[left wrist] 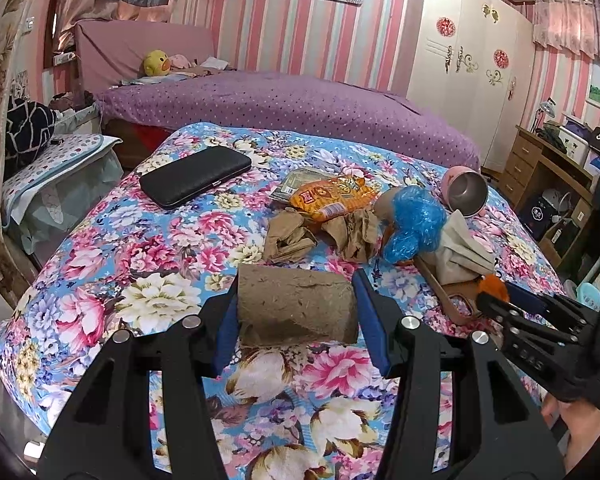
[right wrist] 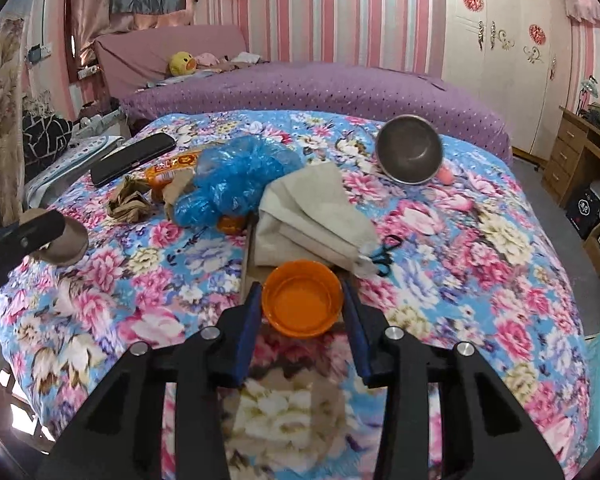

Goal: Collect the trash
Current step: 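Grasp the brown cardboard tube with the left tool while the right tool grasps the orange lid, then carry the cardboard tube and orange lid in both tools over the blue basket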

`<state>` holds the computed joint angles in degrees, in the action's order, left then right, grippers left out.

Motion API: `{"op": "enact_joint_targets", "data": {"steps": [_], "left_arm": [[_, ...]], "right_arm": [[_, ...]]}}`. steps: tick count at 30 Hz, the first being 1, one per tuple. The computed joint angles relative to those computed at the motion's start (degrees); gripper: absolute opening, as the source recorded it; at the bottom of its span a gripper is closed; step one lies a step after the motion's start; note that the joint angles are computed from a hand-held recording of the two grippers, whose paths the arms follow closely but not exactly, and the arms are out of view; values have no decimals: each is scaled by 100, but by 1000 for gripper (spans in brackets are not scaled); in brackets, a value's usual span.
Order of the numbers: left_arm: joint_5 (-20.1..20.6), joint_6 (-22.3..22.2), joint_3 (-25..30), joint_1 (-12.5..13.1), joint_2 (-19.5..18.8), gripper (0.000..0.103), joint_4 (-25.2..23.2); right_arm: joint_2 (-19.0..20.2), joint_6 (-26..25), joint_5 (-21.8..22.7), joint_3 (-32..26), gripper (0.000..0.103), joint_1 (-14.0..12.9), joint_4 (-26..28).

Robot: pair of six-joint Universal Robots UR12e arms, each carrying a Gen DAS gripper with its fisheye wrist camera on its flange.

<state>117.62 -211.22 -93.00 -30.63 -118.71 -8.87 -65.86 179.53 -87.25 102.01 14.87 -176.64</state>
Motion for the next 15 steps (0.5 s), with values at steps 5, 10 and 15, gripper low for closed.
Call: {"op": "enact_joint_targets", "data": {"steps": [5, 10, 15], "left_arm": [[-24, 25, 65, -43, -34, 51, 8], [3, 103, 200, -121, -126, 51, 0], [-28, 159, 389, -213, -247, 51, -15]], "right_arm": [[-89, -11, -103, 167, 40, -95, -197], [-203, 13, -43, 352, 40, -244, -405], [-304, -23, -15, 507, 40, -372, -588]]}}
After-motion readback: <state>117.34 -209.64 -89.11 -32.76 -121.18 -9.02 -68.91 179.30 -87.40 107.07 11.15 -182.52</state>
